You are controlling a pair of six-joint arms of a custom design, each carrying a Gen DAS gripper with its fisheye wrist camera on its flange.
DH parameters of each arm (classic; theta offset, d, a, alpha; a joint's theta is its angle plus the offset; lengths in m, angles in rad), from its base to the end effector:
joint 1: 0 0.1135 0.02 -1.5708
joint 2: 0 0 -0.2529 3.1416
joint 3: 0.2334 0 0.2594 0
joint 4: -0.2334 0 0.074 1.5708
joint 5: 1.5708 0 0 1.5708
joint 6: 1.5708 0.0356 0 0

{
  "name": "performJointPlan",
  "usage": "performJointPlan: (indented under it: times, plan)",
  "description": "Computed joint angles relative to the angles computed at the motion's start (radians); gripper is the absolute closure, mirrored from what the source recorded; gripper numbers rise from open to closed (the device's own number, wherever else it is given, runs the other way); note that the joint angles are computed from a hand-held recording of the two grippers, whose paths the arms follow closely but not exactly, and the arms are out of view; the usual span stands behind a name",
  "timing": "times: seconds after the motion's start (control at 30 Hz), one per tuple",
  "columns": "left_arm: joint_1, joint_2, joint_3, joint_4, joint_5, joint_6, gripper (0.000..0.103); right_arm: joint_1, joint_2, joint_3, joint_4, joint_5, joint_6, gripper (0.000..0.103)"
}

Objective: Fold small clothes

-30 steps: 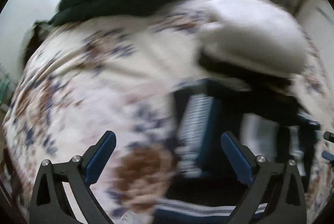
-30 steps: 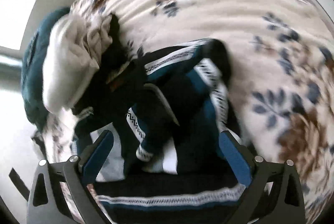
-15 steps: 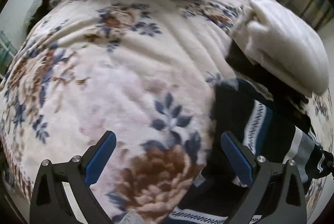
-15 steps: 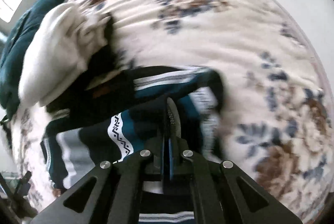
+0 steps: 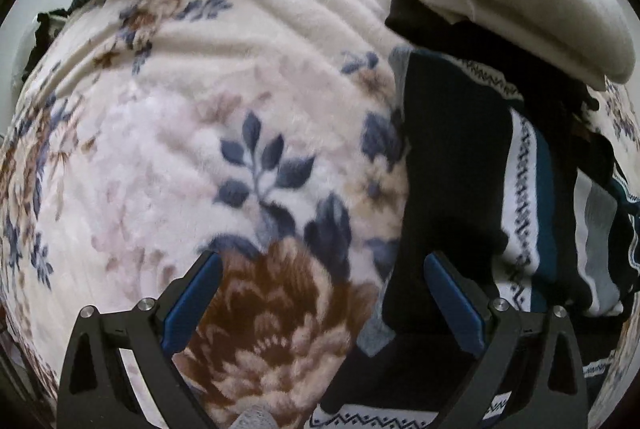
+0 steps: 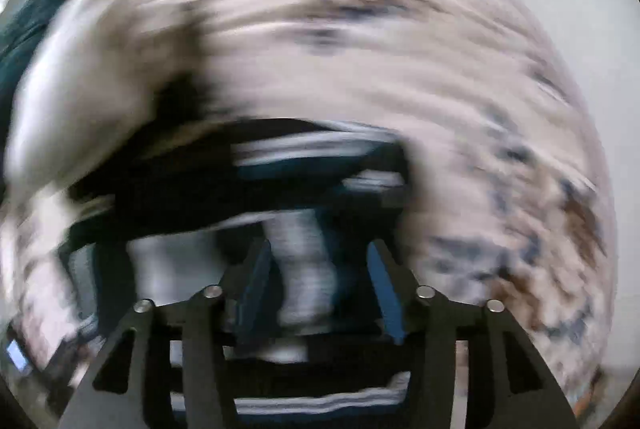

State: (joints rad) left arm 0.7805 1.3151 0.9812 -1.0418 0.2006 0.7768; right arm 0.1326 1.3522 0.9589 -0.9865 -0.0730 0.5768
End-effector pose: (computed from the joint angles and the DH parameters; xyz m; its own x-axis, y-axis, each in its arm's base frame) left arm 0.1721 0.1605 0.2253 -0.9612 0.0149 -0.2753 0.0165 0.9999 -0.0035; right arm 0.2396 0.0346 0.2116 -0.8951 0.4293 -0.1201 0.4087 0.8979 0.1635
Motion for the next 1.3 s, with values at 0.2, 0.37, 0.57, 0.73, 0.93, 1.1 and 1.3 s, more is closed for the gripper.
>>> performJointPlan:
  times: [0.2,0.37,0.57,0.73,0.93,1.1,1.3]
  plan:
    - [0.049,0.010,-0.037,0.012,0.008,0.026,0.000,0.279,0.502,0.416,0.142,-0.234,-0.168,0.044]
    - [0.046,0.010,-0.053,0.023,0.017,-0.004,0.000,0.375,0.948,0.911,-0.018,-0.318,-0.314,0.045]
    - [0.054,0.018,-0.084,0.059,0.033,-0.016,0.000,0.364,1.066,1.117,-0.035,-0.276,-0.294,0.101]
    - [0.069,0.056,-0.094,0.087,0.040,-0.007,0.000,0.341,1.174,1.272,-0.147,-0.213,-0.297,0.101]
    - [0.127,0.081,0.038,-0.018,0.079,0.058,0.000,0.235,1.046,1.117,-0.167,-0.300,-0.338,0.049]
    - [0.152,0.057,0.089,-0.112,0.122,0.075,0.000,0.124,0.902,0.852,-0.195,-0.233,-0.516,0.047]
    - [-0.020,-0.012,-0.036,-0.035,0.045,-0.028,0.000,0.070,0.872,0.626,-0.134,-0.190,-0.603,0.072]
